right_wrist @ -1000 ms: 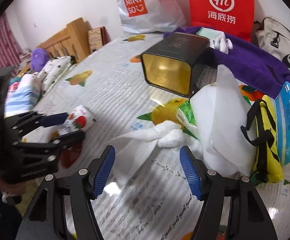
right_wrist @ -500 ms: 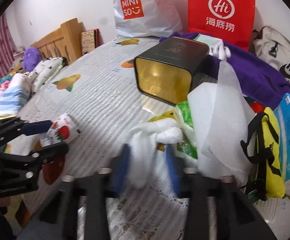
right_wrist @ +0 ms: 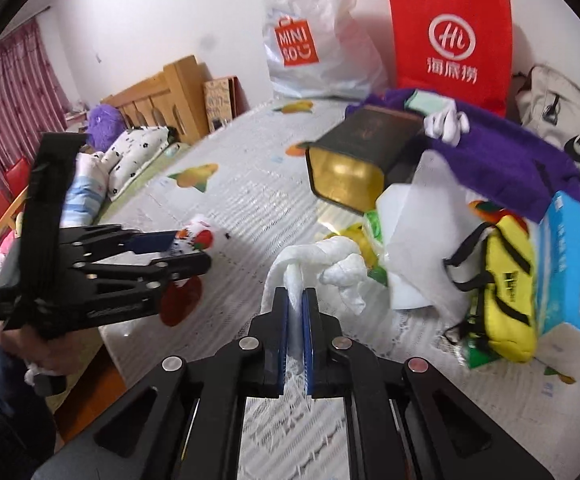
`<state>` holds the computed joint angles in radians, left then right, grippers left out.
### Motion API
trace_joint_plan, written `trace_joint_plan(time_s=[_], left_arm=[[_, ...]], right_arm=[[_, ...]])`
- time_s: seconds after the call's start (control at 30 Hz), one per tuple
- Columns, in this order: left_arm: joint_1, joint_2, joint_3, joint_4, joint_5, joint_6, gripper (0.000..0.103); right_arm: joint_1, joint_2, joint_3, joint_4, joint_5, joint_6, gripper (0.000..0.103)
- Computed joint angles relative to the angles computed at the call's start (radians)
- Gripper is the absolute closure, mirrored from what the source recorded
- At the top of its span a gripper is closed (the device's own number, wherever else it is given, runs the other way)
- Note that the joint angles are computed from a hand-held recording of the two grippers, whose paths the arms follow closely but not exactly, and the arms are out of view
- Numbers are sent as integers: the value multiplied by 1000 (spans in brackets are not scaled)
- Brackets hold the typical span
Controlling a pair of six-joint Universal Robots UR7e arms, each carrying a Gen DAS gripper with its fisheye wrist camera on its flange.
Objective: Organize soft objects
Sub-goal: 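Carry the snack packet and the white wipe toward the purple towel with both grippers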
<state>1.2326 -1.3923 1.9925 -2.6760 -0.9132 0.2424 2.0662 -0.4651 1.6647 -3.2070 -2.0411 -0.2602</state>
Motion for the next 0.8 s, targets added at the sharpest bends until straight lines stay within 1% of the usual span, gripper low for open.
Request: trace_joint_plan(time_s=[0.1,0.23,0.27,0.57,0.67,0.8], left_arm=[[-19,-6,1,4,0,-9,61],[-46,-17,-3,9,-28,-11,61],[-54,-16,-6,11,-25,-13,61],[-107,8,-55,44,-34,-34,61],[-120,26,-83,55,-36,-33,61],[-128,60,-133,74,-33,-34,61]], right_arm=[[8,-32,34,-28,-3,-3,96],[11,-69,68,-61,-16,-1,96],[10,-75,71,-62,-22,2,96],[-7,-134,83,-61,-85,27,96],[-15,-150,74,-51,-111,40,96],[-31,-172,61,-37,-122,54,96]])
